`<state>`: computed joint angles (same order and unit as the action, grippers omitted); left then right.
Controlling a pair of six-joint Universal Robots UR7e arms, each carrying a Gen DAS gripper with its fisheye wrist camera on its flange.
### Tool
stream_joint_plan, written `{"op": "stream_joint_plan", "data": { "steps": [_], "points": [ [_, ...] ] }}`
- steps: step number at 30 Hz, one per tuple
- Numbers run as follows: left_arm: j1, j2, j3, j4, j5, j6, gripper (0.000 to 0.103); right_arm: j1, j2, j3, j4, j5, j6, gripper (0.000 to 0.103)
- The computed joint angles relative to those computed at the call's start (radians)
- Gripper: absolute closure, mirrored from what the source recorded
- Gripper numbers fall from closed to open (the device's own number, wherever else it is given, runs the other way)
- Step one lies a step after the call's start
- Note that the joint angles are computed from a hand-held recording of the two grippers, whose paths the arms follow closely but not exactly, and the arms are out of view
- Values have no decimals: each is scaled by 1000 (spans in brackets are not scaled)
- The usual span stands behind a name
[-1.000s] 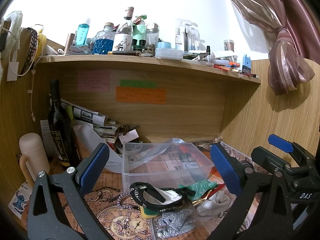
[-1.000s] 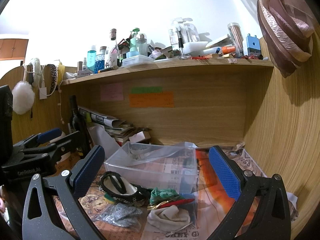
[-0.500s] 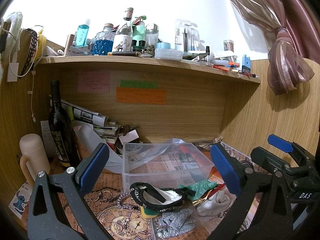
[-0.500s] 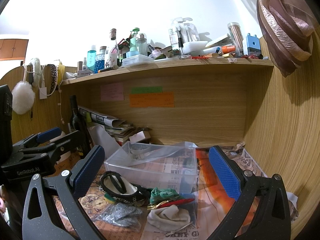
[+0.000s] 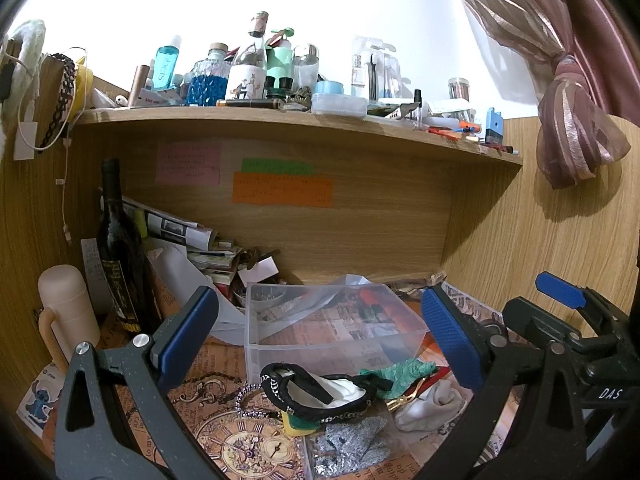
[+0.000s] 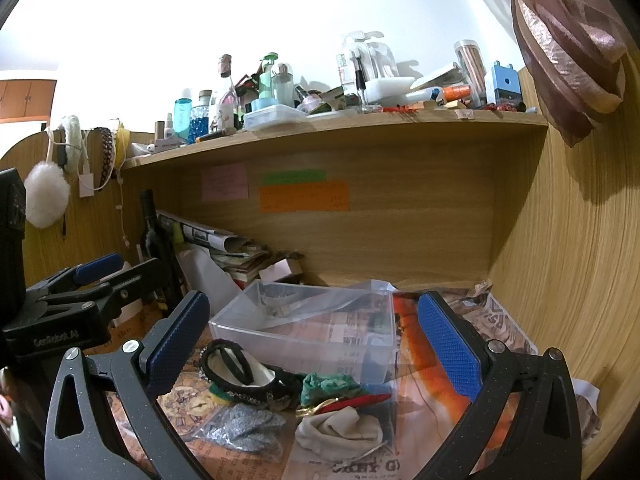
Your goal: Organize soft objects
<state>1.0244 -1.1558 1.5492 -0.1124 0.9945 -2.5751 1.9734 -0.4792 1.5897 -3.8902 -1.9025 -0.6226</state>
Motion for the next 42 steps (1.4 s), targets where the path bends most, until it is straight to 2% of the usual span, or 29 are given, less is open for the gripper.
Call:
{"op": "stream_joint_plan", "data": {
  "steps": [10,14,17,22,24,27,32,35,37,38,40,42],
  "points": [
    [46,77,-84,135,-19,-73,1,-38,-12,21,96,-22,68,0],
    [70,121,-129,204,-34,-105,11,-51,-12,20,149,-56,88,6],
    [89,156,-169,258,-44,-138,12,-66,-13,15,200,-71,109,13],
    [130,227,-282,385,-20,-213,25,-87,-10,-9,284,-79,133,28],
    [145,267,-348,453,-16,-244,35,-94,-9,-28,335,-75,142,37],
    [163,320,-430,540,-13,-280,46,-102,-9,-50,398,-60,151,43],
    [179,372,-500,600,-14,-291,47,-104,4,-94,469,-52,139,43],
    [197,407,-560,661,11,-328,47,-105,14,-118,522,-47,132,43],
    [203,420,-586,685,26,-341,51,-104,23,-139,564,-58,125,43],
    [204,421,-590,687,32,-339,57,-102,28,-149,575,-69,116,42],
    [205,423,-594,683,37,-333,59,-100,31,-164,607,-80,109,41],
    [206,425,-595,682,43,-327,67,-100,28,-174,640,-82,108,43]
  ]
}}
